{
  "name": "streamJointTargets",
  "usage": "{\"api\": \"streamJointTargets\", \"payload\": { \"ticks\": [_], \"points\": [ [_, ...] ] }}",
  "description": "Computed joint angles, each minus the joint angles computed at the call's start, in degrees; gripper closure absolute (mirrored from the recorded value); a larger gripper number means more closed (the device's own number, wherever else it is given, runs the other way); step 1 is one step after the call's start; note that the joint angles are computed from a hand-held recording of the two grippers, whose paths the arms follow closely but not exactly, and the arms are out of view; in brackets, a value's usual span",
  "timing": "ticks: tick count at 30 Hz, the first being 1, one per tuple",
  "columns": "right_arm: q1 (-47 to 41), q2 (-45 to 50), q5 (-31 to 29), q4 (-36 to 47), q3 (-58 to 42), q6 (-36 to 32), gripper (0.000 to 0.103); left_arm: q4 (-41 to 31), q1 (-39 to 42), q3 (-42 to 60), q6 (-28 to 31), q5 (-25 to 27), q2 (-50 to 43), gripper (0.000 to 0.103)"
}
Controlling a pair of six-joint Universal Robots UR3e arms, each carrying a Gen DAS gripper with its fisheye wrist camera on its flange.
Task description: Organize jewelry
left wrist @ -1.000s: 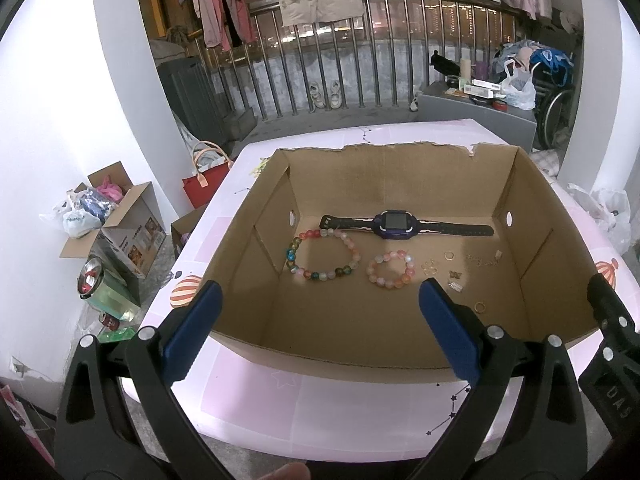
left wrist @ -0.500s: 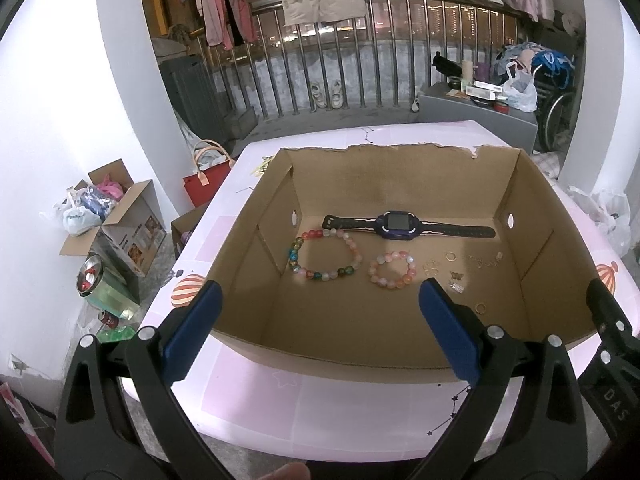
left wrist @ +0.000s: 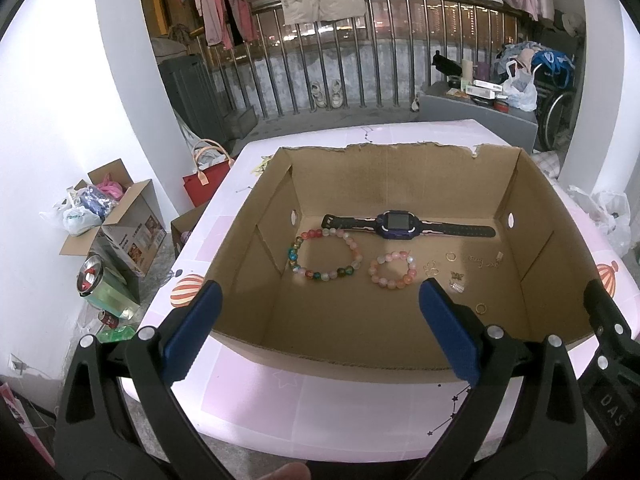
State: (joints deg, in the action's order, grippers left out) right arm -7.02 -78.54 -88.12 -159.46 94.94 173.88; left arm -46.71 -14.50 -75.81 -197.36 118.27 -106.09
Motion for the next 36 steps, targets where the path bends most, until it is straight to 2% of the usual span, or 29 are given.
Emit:
{"api": "streamJointTargets", "payload": {
  "ticks": [16,30,36],
  "points": [
    [0.2,0.7,-0.2,1.3,-0.7,-0.4,0.007,0.2,1.2,-0.6,-1.5,-1.6,0.8,0.008],
    [-0.5,1.0,-0.1,1.6,-1.2,-1.0,0.007,-0.8,0.6,1.1,-0.7,-1.0,-0.9,0.008],
    [-1.6,0.7,0.5,1.8,-1.0,-0.6,0.007,0.1,0.9,0.1,-0.6,-2.3,0.2,0.008]
  ]
}}
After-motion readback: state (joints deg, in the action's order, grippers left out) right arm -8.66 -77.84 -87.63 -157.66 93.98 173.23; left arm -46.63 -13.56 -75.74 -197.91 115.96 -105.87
